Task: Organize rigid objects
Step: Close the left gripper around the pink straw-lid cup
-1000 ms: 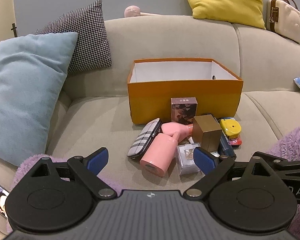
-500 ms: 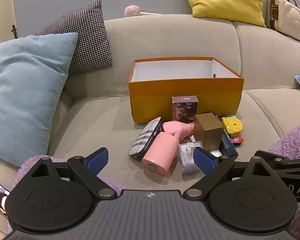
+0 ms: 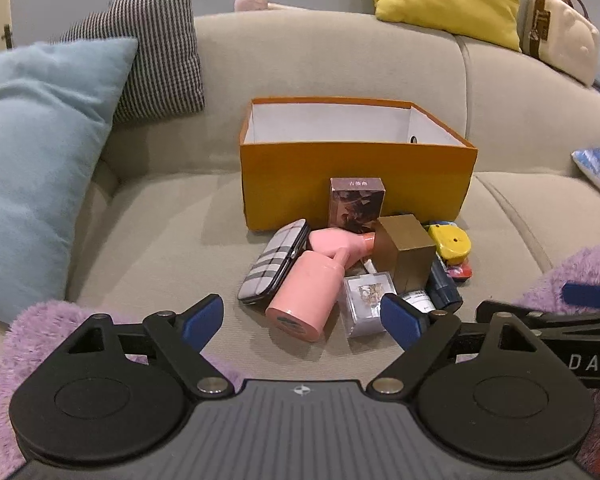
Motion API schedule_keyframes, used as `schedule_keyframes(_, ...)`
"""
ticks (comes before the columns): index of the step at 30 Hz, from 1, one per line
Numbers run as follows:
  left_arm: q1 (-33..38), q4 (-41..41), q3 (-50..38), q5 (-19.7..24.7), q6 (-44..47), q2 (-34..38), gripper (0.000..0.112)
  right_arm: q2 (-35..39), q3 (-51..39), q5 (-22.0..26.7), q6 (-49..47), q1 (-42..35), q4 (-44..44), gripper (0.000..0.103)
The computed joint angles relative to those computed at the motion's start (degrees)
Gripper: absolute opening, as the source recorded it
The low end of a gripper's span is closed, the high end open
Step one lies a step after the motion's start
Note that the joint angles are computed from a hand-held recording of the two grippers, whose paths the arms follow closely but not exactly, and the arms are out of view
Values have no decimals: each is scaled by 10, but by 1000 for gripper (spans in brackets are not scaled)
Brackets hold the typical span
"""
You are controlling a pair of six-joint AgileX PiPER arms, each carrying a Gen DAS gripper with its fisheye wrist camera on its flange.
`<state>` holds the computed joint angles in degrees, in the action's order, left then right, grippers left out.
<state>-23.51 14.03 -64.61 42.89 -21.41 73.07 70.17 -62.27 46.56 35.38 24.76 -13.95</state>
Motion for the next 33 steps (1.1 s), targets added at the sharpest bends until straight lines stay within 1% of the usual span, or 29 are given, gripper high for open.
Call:
schedule_keyframes(3, 31, -52, -13, -9, 60, 19, 101, 28, -16, 0, -25, -12, 20, 101)
schedule_keyframes(4, 40, -70, -18, -11, 87, 26, 97, 40, -24, -3, -47, -20, 36, 101)
schedule_keyframes(6, 53, -93, -27, -19, 128, 42, 91, 70, -50, -1, -96, -39, 79, 85)
schedule_keyframes(8, 63, -104, -37, -24, 142, 61, 80, 101, -77, 2, -127, -52, 107, 78)
schedule_keyframes(9, 76, -133, -46, -24, 168, 74, 78, 116, -89, 1, -143, -60, 122, 78)
schedule_keyframes(10, 90, -165, -56, -19, 197, 87, 73, 132, -104, 1, -158, -67, 137, 78)
schedule_keyframes(11, 102, -193, -68, -13, 225, 101, 67, 147, -118, 3, -172, -73, 148, 76)
schedule_keyframes(12, 110, -213, -79, -9, 252, 115, 64, 162, -133, 6, -184, -78, 159, 73)
schedule_keyframes(13, 114, -224, -89, -8, 272, 127, 59, 179, -149, 10, -195, -82, 169, 71)
schedule_keyframes(14, 118, -236, -99, -6, 293, 141, 50, 192, -163, 16, -203, -85, 179, 67)
schedule_keyframes(15, 121, -246, -109, -2, 309, 154, 45, 208, -178, 21, -212, -90, 190, 62)
schedule_keyframes(16, 123, -250, -122, 5, 316, 168, 38, 219, -190, 26, -218, -93, 199, 60)
schedule_keyframes(17, 127, -251, -136, 15, 320, 182, 36, 229, -202, 32, -227, -97, 214, 57)
schedule_keyframes(18, 133, -255, -151, 26, 325, 197, 35, 237, -211, 34, -236, -99, 226, 53)
schedule_keyframes(20, 144, -260, -176, 47, 332, 219, 36, 249, -226, 32, -236, -92, 221, 49)
schedule_keyframes(22, 148, -247, -199, 65, 336, 239, 36, 252, -230, 20, -225, -82, 208, 45)
schedule_keyframes(23, 149, -242, -205, 68, 340, 246, 40, 254, -233, 15, -226, -78, 206, 42)
schedule_keyframes(24, 151, -241, -208, 69, 344, 249, 44, 257, -237, 12, -225, -73, 201, 40)
schedule_keyframes(25, 152, -241, -211, 71, 347, 253, 49, 266, -248, 14, -220, -68, 191, 40)
schedule_keyframes(26, 154, -245, -216, 73, 351, 259, 51, 276, -262, 20, -217, -66, 186, 40)
schedule_keyframes(28, 155, -248, -224, 80, 355, 270, 51, 299, -287, 35, -219, -68, 192, 40)
schedule_keyframes(30, 156, -249, -230, 75, 356, 278, 51, 306, -297, 34, -219, -71, 199, 39)
schedule_keyframes(32, 164, -279, -231, 77, 385, 276, 51, 310, -304, 35, -225, -72, 213, 39)
schedule_keyframes(33, 168, -297, -235, 85, 400, 278, 50, 312, -307, 38, -231, -72, 224, 38)
